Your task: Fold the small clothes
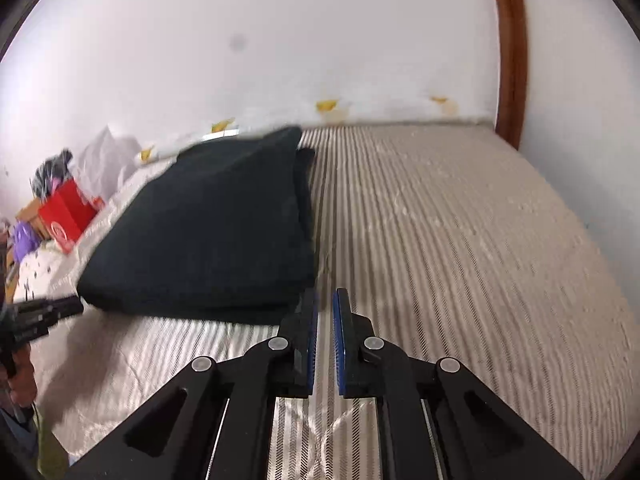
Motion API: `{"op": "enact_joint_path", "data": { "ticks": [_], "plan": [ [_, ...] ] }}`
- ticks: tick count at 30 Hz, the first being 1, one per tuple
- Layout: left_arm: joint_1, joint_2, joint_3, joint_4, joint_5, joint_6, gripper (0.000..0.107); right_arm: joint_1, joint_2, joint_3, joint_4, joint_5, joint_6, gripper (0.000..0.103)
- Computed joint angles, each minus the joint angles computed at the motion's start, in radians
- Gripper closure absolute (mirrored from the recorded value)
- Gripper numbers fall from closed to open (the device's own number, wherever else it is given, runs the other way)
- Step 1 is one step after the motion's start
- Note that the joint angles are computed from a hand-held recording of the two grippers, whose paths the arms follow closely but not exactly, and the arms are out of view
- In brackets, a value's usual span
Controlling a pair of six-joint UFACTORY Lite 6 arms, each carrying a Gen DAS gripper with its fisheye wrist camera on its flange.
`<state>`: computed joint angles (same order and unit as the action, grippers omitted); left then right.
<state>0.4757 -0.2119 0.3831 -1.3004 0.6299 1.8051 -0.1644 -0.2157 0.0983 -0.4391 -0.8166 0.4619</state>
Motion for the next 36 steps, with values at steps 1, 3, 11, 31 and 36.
{"op": "enact_joint_path", "data": {
  "ticks": [1,3,11,31,36],
  "plan": [
    [-0.007,0.009,0.024,0.001,0.016,-0.023,0.071,0.012,-0.016,0.012,0.0,0.012,0.012,0.086],
    [-0.063,0.033,0.068,-0.019,-0.001,-0.055,0.066,0.084,-0.009,0.05,0.076,0.046,-0.021,0.077],
    [-0.277,0.207,0.202,-0.194,-0.199,-0.037,0.063,0.274,0.275,0.28,0.425,0.137,-0.232,0.075],
    [-0.349,0.638,0.716,-0.13,-0.265,-0.187,0.06,0.176,0.498,0.795,-0.14,0.425,0.218,0.074],
    [-0.365,0.72,0.835,-0.06,-0.283,-0.251,0.06,0.169,0.567,0.883,-0.38,0.432,0.422,0.098]
  ]
}}
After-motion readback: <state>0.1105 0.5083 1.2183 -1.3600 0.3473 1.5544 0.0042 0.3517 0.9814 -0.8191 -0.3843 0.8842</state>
